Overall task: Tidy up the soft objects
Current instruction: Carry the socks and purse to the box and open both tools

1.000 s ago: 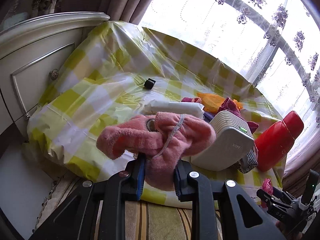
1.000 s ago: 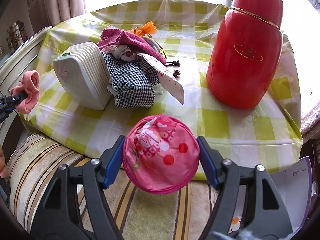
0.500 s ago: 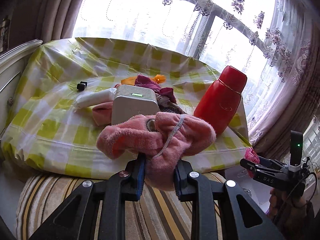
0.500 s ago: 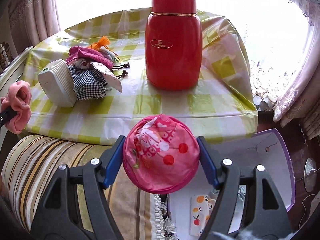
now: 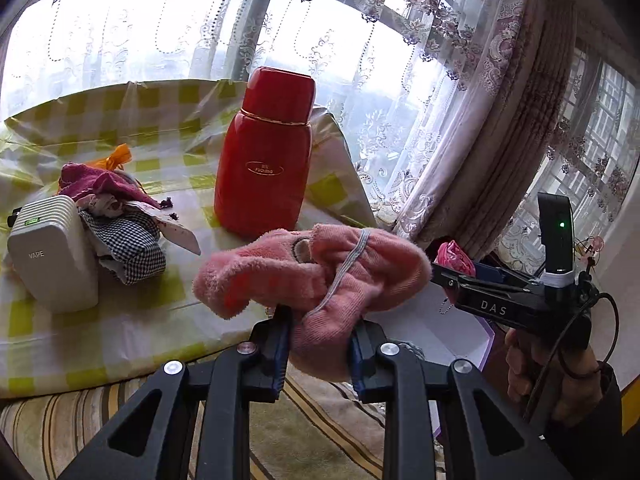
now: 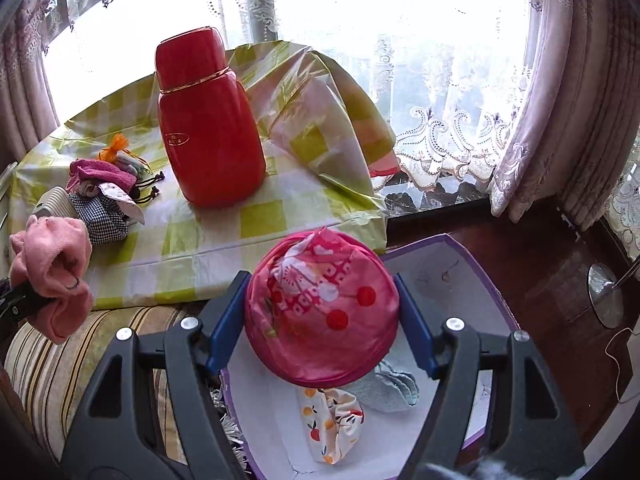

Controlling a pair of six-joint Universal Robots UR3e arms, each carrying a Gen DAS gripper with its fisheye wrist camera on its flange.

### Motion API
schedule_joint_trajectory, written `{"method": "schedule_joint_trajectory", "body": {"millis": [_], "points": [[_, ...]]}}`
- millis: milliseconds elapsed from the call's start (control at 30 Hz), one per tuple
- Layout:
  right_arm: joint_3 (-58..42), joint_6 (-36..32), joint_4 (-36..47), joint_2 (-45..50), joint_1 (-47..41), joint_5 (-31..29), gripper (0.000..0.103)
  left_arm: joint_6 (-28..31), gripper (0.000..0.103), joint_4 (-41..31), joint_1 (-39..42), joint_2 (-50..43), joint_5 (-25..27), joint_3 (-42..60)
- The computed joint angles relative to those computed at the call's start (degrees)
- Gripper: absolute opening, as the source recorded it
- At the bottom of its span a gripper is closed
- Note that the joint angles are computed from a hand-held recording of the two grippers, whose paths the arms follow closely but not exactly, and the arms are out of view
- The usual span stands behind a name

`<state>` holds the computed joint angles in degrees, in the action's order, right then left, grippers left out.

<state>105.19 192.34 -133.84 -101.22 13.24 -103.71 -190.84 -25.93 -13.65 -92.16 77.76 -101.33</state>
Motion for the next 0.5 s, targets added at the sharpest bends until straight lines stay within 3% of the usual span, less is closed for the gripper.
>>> {"method": "schedule_joint_trajectory", "body": {"millis": [200,300,367,500], "points": [[2.43,-0.57,0.6,-3.75,-4.54,0.6,0.074,1.09,0.03,-2.27,-4.35,-7.2,-3.4,7.64],[3.04,-0.27,0.97,-4.79,-5.9,-0.02,0.077,2.03,0.048,-4.37,-5.26,-10.23,-6.48,11.21],[3.25,-0.07,0.97,-4.96,-6.06,-1.01,0.086,2.06,0.067,-3.97,-5.82,-11.22,-7.3,12.06],[3.84,-0.12,0.78,-5.45,-6.87,-0.62,0.086,2.57,0.069,-4.02,-6.38,-11.66,-7.11,12.96]]}}
